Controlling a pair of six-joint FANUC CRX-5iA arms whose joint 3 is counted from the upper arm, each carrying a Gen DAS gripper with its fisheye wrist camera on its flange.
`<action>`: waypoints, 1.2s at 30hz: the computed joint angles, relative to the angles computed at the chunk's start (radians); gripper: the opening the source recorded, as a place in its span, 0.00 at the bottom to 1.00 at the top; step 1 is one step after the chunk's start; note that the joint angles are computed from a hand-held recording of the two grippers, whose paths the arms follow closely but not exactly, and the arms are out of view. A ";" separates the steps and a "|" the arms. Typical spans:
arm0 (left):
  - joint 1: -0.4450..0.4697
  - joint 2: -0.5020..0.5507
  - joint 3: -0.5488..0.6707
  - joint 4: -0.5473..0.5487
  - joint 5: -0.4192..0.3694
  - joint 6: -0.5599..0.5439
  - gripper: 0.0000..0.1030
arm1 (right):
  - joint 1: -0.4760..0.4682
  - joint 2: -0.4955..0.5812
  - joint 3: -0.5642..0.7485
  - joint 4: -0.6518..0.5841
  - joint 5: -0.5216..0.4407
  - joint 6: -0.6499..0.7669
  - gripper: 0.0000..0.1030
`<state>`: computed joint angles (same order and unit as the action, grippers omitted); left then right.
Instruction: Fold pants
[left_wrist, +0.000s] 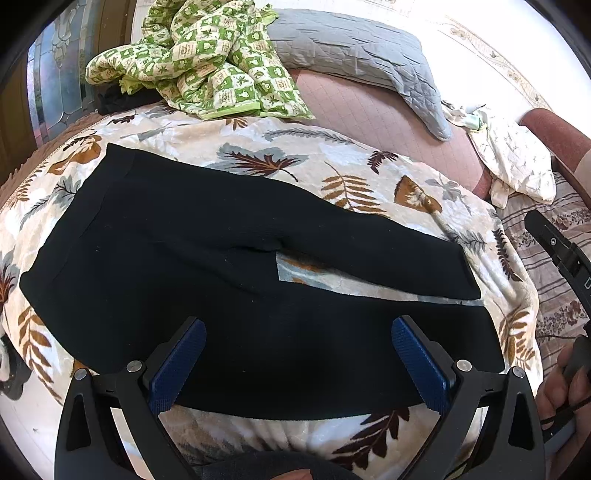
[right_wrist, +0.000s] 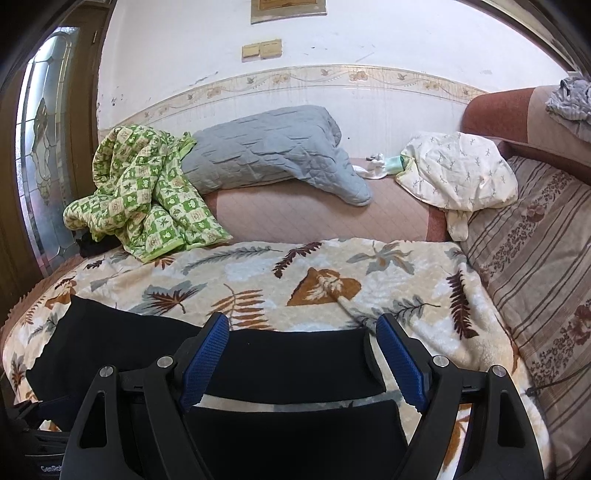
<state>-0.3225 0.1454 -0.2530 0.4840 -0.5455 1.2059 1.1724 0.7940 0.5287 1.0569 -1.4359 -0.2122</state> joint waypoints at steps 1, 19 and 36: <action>0.001 -0.001 -0.004 0.006 0.001 -0.006 0.99 | 0.000 0.000 0.001 0.000 0.000 -0.001 0.81; 0.012 0.002 -0.018 0.054 0.000 -0.045 0.99 | -0.005 0.030 0.059 -0.055 -0.016 0.040 0.81; 0.011 0.049 0.021 0.084 -0.028 -0.040 0.99 | -0.008 0.059 0.103 -0.098 -0.041 0.089 0.81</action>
